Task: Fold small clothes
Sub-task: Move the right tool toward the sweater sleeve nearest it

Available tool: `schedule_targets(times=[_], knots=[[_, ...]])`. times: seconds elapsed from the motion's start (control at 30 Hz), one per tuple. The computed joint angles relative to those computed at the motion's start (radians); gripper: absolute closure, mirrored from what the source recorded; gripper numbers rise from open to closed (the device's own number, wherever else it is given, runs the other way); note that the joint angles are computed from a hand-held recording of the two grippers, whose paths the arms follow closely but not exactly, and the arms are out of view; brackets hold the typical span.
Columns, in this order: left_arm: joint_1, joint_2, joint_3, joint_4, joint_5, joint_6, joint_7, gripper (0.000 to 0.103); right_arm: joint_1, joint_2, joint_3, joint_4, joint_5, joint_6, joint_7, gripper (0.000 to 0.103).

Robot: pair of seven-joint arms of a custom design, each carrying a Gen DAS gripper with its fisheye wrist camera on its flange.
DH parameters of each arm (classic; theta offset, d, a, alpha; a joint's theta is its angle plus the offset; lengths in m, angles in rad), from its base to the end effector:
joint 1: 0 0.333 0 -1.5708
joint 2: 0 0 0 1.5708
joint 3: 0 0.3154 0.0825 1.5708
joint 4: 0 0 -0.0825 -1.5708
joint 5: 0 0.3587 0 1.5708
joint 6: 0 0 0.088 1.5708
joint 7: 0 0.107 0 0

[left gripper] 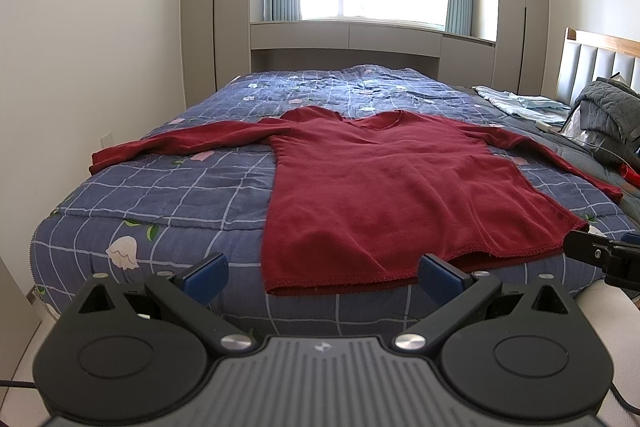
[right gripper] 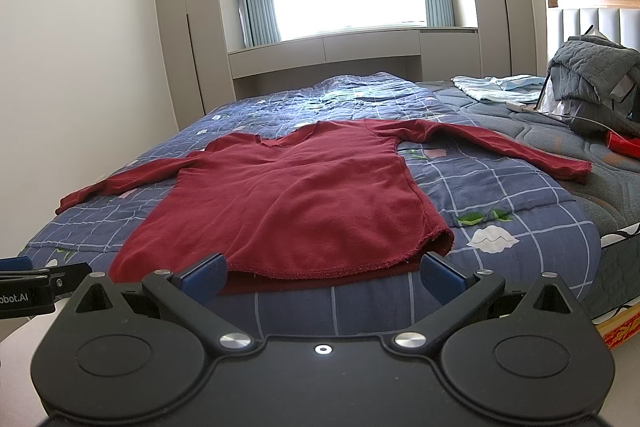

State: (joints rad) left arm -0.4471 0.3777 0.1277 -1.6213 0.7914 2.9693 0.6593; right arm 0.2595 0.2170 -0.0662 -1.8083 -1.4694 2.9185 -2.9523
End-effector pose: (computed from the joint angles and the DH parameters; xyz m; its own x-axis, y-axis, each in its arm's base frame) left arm 0.6277 -0.2743 0.5149 -0.1574 -0.9875 -0.0006 -0.5036 0.0807 -0.8601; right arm 0.5968 0.1831 0.4906 -0.1326 -0.9802 -0.1467 -0.4279 0.1902 -0.8836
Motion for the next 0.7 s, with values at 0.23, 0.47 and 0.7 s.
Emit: schedule_targets(times=[0.23, 0.47, 0.7], knots=[[0.049, 0.012, -0.062, -0.008, -0.135, 0.02, 0.131, 0.0, -0.002, 0.003, -0.003, -0.002, -0.012, 0.006, 0.01, 0.0], [0.076, 0.027, -0.108, 0.004, -0.325, 0.004, 0.313, 0.0, -0.012, 0.01, 0.0, -0.009, 0.081, 0.024, -0.064, 0.0], [0.083, 0.094, -0.147, 0.157, -0.437, -0.129, 0.465, 0.0, -0.036, 0.024, 0.014, -0.011, 0.368, 0.058, -0.32, 0.0]])
